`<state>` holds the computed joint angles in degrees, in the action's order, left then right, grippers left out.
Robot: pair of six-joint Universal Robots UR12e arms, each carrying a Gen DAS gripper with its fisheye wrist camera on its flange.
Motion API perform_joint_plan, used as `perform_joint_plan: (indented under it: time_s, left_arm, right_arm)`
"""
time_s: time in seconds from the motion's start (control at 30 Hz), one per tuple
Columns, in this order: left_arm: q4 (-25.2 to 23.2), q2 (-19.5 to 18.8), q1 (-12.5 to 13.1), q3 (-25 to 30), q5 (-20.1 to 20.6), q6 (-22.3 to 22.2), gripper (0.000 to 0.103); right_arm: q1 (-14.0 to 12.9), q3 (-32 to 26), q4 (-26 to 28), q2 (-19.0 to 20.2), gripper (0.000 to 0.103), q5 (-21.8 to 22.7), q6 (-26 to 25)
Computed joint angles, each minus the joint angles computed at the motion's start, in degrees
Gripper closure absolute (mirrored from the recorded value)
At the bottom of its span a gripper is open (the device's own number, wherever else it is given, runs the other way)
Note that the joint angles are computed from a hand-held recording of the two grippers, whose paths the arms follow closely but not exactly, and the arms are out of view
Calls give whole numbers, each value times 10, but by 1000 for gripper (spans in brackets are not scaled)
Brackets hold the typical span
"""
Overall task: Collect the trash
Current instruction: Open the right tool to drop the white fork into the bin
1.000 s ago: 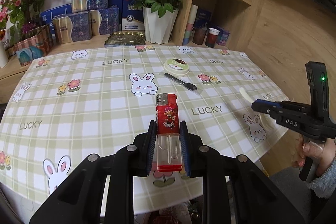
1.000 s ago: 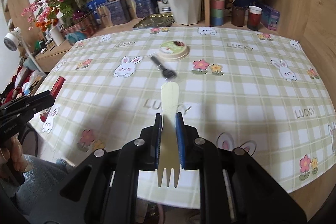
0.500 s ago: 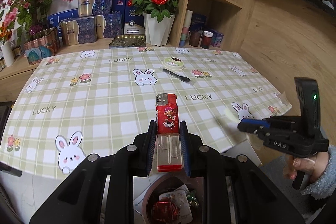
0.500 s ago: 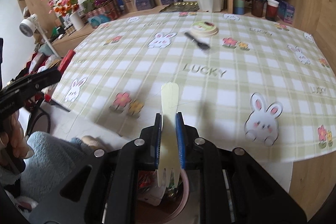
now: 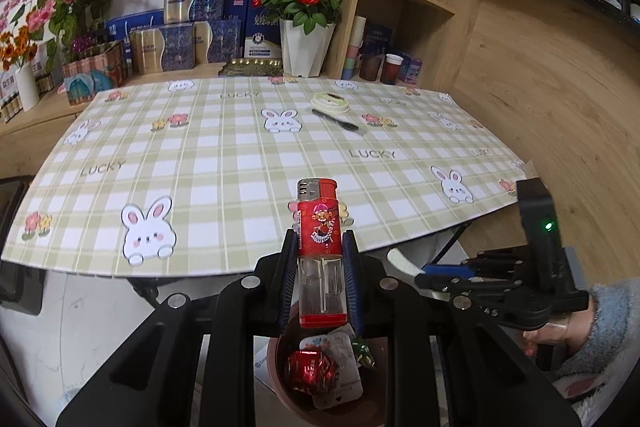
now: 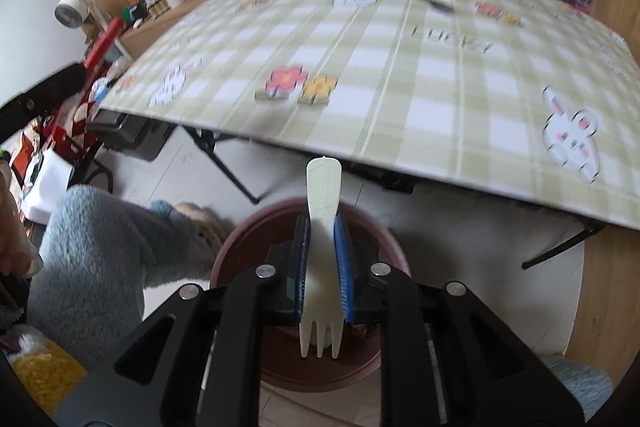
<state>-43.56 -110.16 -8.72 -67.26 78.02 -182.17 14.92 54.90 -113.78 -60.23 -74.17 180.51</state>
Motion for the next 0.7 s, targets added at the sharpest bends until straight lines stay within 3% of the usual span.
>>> perform_joint_plan:
  time_s: [0.53,0.63,0.7]
  left_arm:
    - [-39,-4,0,-22,-13,-14,81]
    - [-47,-7,-2,-20,-16,-11,81]
    - [-54,-9,-3,-19,-18,-9,81]
  right_arm:
    - [1,3,94,19,85,24,13]
    - [0,1,96,21,80,24,14]
    - [-1,6,82,17,69,23,20]
